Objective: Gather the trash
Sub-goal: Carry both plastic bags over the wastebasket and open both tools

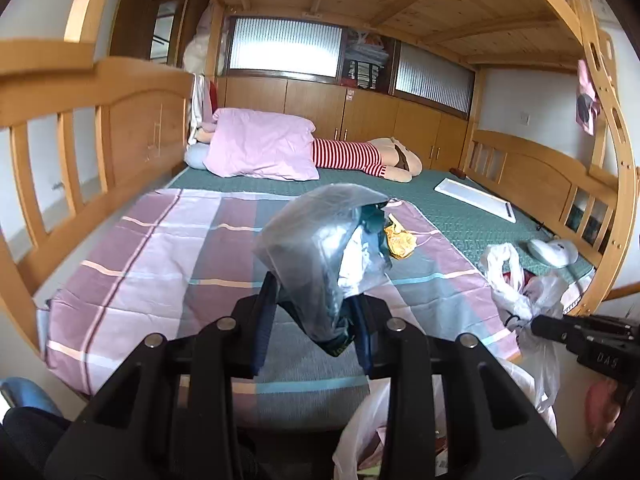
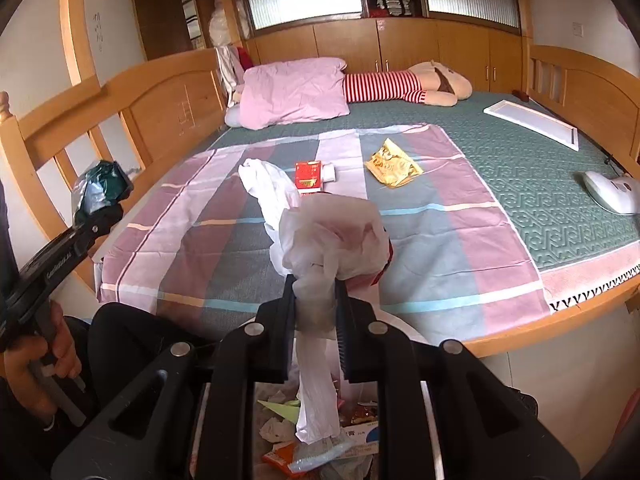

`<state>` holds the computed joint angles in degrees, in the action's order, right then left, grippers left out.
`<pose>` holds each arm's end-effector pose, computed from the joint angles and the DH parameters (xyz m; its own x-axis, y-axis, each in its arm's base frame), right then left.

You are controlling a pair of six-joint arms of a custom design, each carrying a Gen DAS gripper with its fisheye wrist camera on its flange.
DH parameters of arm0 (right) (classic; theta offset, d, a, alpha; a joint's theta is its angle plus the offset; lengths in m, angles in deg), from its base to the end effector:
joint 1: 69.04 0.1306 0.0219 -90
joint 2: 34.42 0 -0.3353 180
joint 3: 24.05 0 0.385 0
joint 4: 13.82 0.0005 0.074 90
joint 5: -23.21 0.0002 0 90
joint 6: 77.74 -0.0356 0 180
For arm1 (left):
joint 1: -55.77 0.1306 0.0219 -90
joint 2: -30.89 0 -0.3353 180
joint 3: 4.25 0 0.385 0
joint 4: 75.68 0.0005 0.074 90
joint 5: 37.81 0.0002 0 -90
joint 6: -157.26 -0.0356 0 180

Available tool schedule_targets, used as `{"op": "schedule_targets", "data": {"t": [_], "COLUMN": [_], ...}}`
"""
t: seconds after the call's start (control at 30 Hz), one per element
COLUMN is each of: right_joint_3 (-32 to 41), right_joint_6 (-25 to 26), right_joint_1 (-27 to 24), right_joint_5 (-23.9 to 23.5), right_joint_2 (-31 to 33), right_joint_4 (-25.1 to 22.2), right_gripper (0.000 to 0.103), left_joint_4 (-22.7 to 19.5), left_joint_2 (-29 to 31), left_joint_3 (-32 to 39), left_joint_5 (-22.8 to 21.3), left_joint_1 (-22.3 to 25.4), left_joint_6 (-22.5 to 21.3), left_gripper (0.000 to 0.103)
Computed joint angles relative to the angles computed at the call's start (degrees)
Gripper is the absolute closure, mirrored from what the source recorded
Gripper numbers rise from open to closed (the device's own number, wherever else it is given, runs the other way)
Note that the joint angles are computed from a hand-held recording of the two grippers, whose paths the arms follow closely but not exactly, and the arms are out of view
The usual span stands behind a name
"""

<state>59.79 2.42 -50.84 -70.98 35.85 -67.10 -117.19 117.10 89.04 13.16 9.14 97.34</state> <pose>0.3481 0.1166 0.4664 -0.6604 -0.0377 -0.7500 -0.2558 0.9503 0.1775 0.3356 -0.3234 0.4550 -0.4402 -0.1010 -0.8922 -0.0146 0.9943 -0.1053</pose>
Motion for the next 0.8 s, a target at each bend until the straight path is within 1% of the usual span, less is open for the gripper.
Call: {"op": "schedule_targets", "data": {"t": [0.07,0.13,0.23,0.33,0.47,0.53,0.7,0.77,0.8], "right_joint_3": [-0.63,-0.98,-1.64,-3.35,-6.19,-6.38,-6.56,-7.01,-7.31], "right_joint_6": [0.39,0.92,1.35,0.48,-0.69,-1.31,-0.48,-0.16,-0.17], "right_joint_1": [-0.62,-1.07,-1.55,-1.38,0.19,0.21,0.44,0.59,0.59], "right_joint_5": [-0.32,-0.69,-1.5,-3.62,-2.91,-3.57,-3.57,-4.15,-4.22], "right_joint_2": [-1.74,-3.04,-3.92,-3.63,-2.83,-2.16,-2.33,-1.75,-1.34], "right_joint_4": [-0.06,-0.24,-0.8,-2.09,-3.74,-4.06,-4.55,-6.67,-7.92], "right_gripper": [0.084,0.084,0.084,0.084,0.084,0.084,0.084,0.082,0.077], "left_joint_4": [-2.01,-3.27,-3.7,-4.12,-4.68,-5.16,-5.56,-5.96,-6.44], "left_joint_2": [-0.05,-0.07,0.5,1.15,1.86,2.31,3.24,3.87,4.33], "left_joint_3": [0.99,1.69,2.71,3.29,3.57,3.85,4.43,4.54,4.58], "left_joint_5": [-2.37,-5.75,-6.8,-5.72,-3.73,-2.94,-1.82,0.61,2.44], "left_joint_1": [-1.65,-3.5,-4.61,-4.98,-4.91,-4.94,-5.3,-5.15,-5.04], "left_joint_6": [0.72,0.84,0.44,0.41,0.2,0.16,0.18,-0.07,-0.24], "left_gripper": [0.068,0.068,0.068,0.068,0.068,0.068,0.068,0.068,0.068]}}
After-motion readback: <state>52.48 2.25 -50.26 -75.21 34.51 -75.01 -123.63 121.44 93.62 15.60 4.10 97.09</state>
